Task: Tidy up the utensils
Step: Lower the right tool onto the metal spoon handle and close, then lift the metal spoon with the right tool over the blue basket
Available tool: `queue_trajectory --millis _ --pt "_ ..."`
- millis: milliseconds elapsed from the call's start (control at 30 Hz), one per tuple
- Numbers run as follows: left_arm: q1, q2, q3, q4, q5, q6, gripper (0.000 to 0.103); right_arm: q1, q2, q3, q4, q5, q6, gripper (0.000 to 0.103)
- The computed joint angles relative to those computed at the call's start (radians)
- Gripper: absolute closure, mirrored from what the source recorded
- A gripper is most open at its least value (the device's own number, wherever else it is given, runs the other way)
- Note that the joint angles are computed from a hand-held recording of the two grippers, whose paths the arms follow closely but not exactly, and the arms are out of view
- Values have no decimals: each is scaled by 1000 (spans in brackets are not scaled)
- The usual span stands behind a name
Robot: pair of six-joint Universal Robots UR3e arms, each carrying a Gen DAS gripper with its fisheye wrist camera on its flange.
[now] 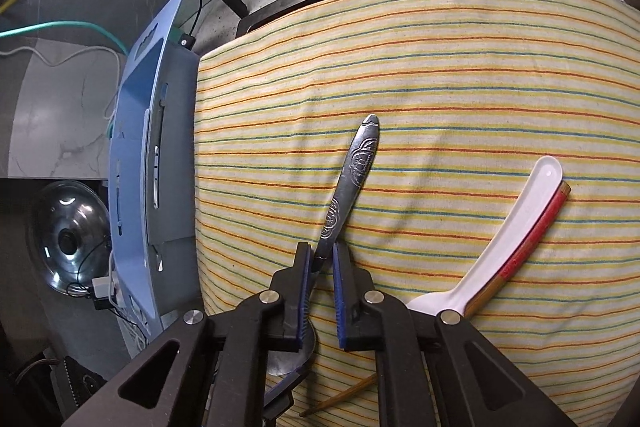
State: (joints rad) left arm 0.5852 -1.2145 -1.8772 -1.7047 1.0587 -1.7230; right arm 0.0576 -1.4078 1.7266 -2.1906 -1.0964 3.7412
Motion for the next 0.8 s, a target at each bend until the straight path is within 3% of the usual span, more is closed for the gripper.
queue_trajectory --millis 233,567,667,800 --pt "78 24 73 -124 -42 67 74 2 -17 -42 10 26 9 94" --pt "238 -19 275 -335 -115 192 74 65 97 -318 58 48 42 95" --pt "275 -46 321 -359 -125 210 74 91 161 -430 81 46 49 95" --pt "248 -118 337 -255 -134 143 74 131 271 -598 113 41 65 95"
